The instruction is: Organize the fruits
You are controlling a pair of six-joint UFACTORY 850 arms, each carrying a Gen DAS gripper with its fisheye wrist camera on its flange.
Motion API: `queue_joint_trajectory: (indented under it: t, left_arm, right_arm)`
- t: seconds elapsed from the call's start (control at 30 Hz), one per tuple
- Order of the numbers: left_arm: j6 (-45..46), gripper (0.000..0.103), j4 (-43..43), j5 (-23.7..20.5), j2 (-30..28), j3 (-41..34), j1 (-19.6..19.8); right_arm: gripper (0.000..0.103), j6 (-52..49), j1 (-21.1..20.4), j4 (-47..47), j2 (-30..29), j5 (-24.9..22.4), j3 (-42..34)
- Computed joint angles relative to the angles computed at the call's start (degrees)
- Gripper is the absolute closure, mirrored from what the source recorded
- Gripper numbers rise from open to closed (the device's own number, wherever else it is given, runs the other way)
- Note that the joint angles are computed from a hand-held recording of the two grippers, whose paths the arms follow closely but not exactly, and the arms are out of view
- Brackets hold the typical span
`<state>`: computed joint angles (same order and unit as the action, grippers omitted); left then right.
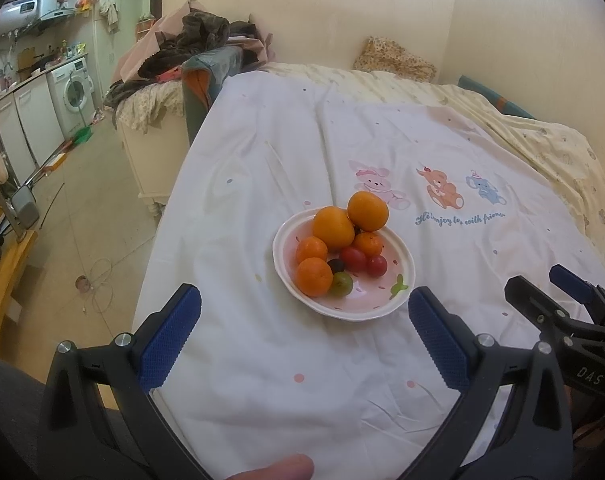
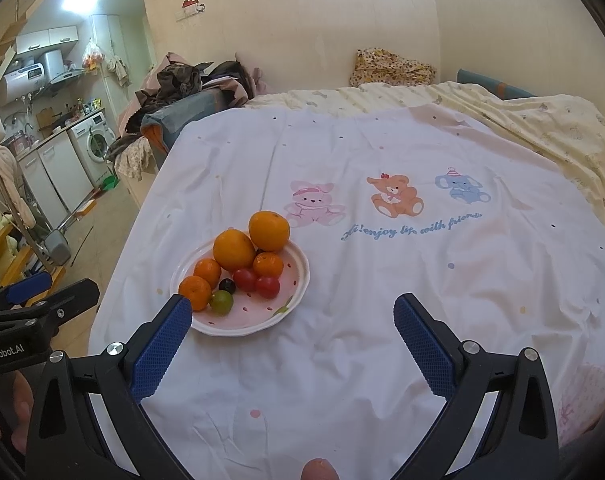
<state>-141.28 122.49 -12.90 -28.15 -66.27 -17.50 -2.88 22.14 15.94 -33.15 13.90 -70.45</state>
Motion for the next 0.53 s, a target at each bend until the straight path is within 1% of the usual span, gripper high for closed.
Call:
queue_joint_trajectory:
  t: [0.2, 0.53]
  left_arm:
    - [1.16, 0.001, -1.5, -0.08, 0.05, 0.09, -0.07]
    - [0.31, 0.001, -0.37, -0.58, 0.23, 0.49, -0.21]
  right_arm:
    - [0.0, 0.33, -0.01, -0.29, -0.01, -0.07, -0.04]
    - [0.0, 0.9, 0.0, -0.89, 0.03, -0.01, -0.04]
